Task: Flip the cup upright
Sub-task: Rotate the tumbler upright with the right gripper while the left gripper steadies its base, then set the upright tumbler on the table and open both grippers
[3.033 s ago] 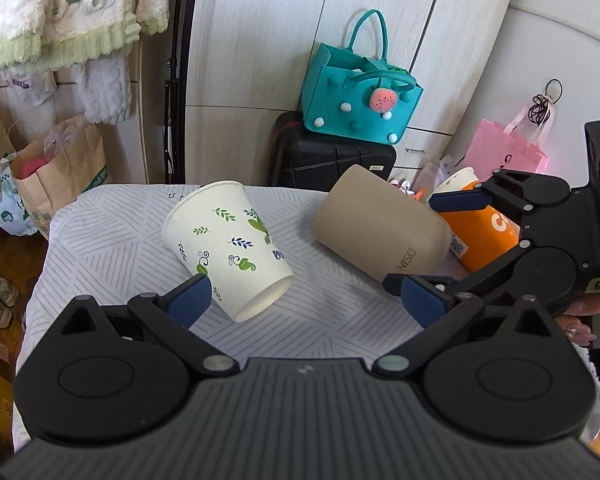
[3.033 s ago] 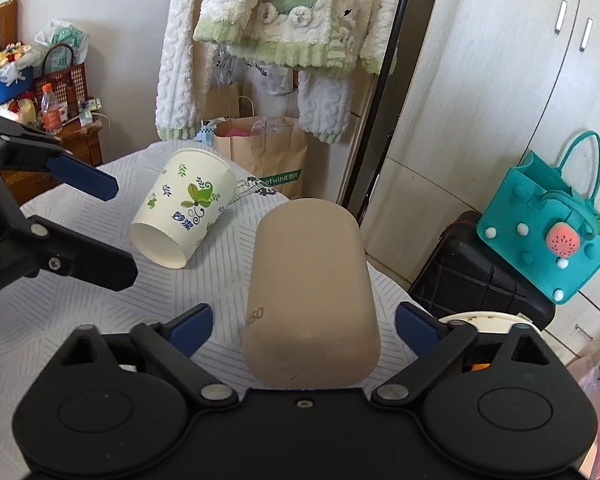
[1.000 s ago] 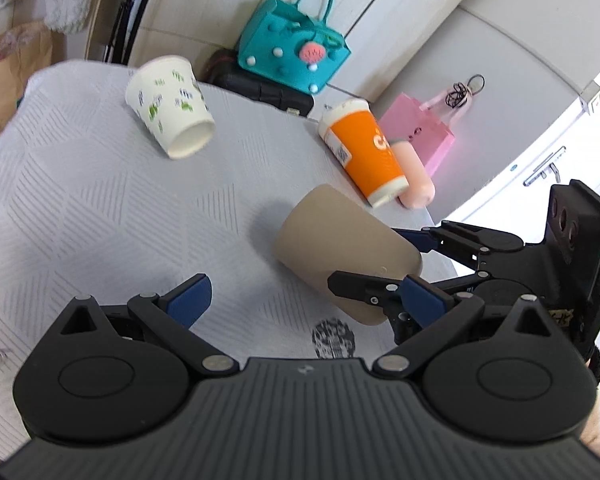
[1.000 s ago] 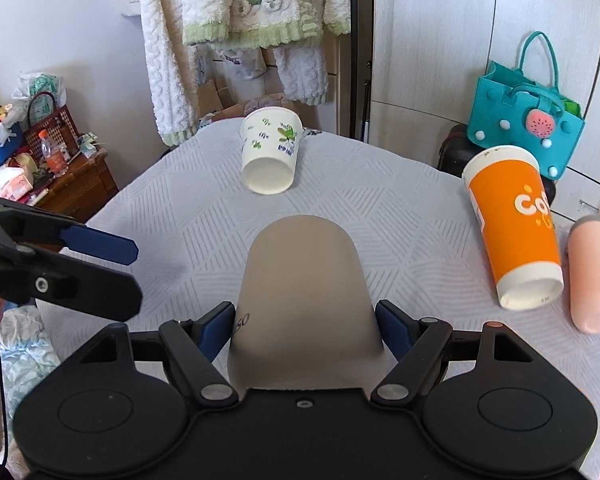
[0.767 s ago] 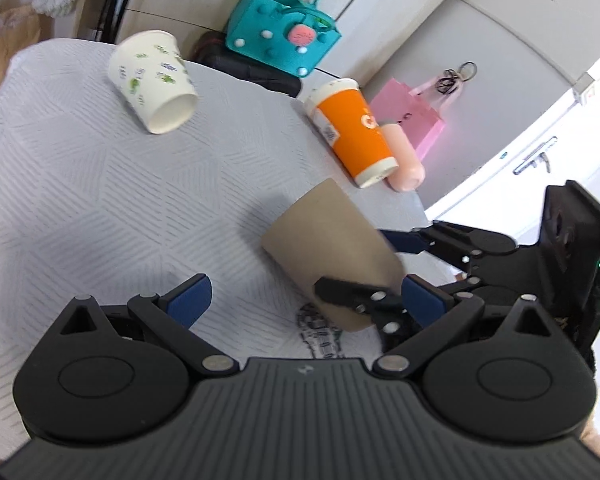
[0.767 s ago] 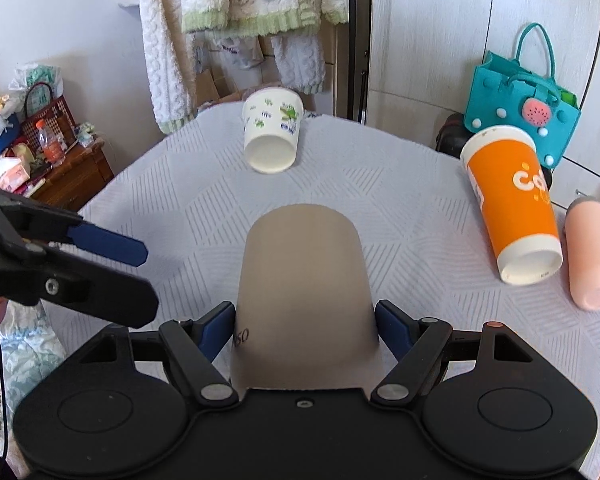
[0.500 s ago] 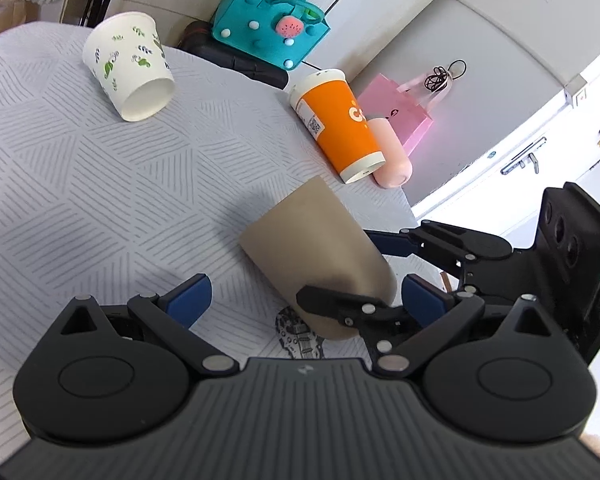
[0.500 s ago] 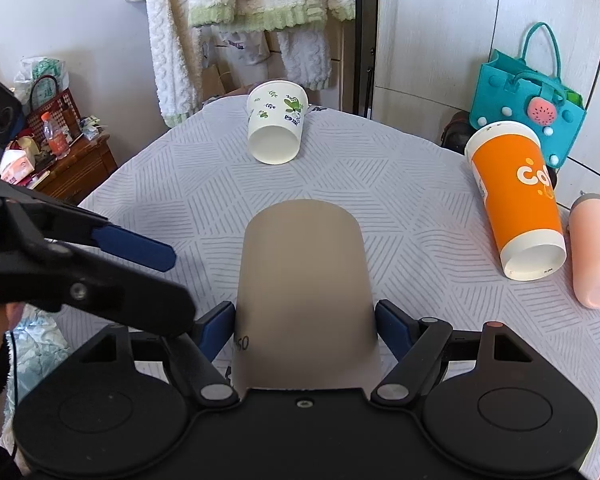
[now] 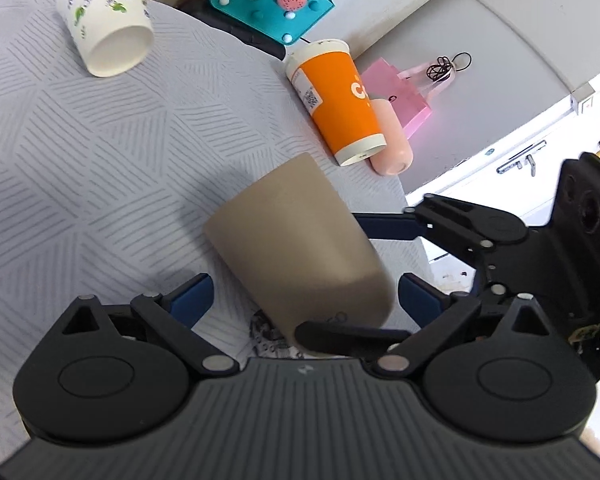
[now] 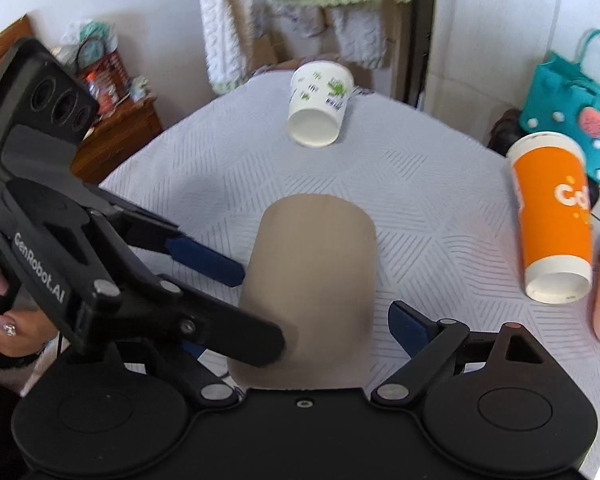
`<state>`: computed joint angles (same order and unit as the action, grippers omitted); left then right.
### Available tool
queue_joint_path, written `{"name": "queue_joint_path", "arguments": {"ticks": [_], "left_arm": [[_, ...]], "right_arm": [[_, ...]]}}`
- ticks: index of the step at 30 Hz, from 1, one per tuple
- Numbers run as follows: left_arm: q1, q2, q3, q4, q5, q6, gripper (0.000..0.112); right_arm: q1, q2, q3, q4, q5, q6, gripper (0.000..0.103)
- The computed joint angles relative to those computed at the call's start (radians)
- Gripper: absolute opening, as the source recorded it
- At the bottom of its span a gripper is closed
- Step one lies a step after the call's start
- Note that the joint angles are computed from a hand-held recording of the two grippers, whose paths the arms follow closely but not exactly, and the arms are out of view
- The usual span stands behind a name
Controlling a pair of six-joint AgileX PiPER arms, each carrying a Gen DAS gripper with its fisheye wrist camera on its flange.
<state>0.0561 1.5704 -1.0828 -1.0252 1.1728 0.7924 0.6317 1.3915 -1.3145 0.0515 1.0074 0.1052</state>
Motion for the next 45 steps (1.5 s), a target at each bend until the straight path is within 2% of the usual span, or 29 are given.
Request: {"name": "queue_joint_path", "arguments": {"ticks": [7, 9, 13, 16, 21, 23, 26, 29, 33, 37, 41, 45], "left_arm": [[-0.033, 0.039, -0.014, -0.033, -0.037, -0.041, 0.093], [-0.032, 0.065, -0.026, -0.047, -0.023, -0.054, 0.093], [-0.045, 0.046, -0.001, -0.075, -0.066, -0.007, 0.088], [-0.043, 0.038, 0.026, -0.109, -0.081, 0.031, 0.087], [-0.051, 0.031, 0.026, -0.113, -0.098, 0.043, 0.086], [-0.055, 0.014, 0.034, -0.119, -0.113, 0.076, 0.082], [-0.04, -0.012, 0.041, -0.137, -0.108, 0.153, 0.074], [-0.035, -0.039, 0.044, -0.145, -0.122, 0.207, 0.07], [-0.042, -0.056, 0.043, -0.157, -0.16, 0.257, 0.069], [-0.063, -0.088, 0.062, -0.178, -0.241, 0.323, 0.069], [-0.073, -0.08, 0.045, -0.182, -0.27, 0.367, 0.068], [-0.087, -0.065, 0.023, -0.191, -0.299, 0.401, 0.067]], "right_arm": [[-0.081, 0.018, -0.005, 0.108, 0.012, -0.115, 0.093], [-0.094, 0.015, 0.001, 0.124, 0.003, -0.137, 0.093], [-0.133, 0.018, 0.009, 0.184, 0.006, -0.173, 0.092], [-0.158, 0.014, 0.04, 0.239, -0.014, -0.175, 0.087], [-0.171, -0.008, 0.083, 0.264, -0.067, -0.181, 0.086], [-0.155, -0.031, 0.108, 0.239, -0.104, -0.167, 0.086], [-0.088, -0.085, 0.157, 0.108, -0.191, -0.046, 0.083], [-0.079, -0.117, 0.196, 0.07, -0.258, -0.017, 0.082], [-0.079, -0.128, 0.229, 0.047, -0.333, -0.013, 0.082], [-0.059, -0.117, 0.256, -0.025, -0.427, 0.025, 0.082], [-0.028, -0.117, 0.291, -0.166, -0.507, 0.173, 0.081], [-0.036, -0.105, 0.311, -0.23, -0.576, 0.237, 0.081]]}}
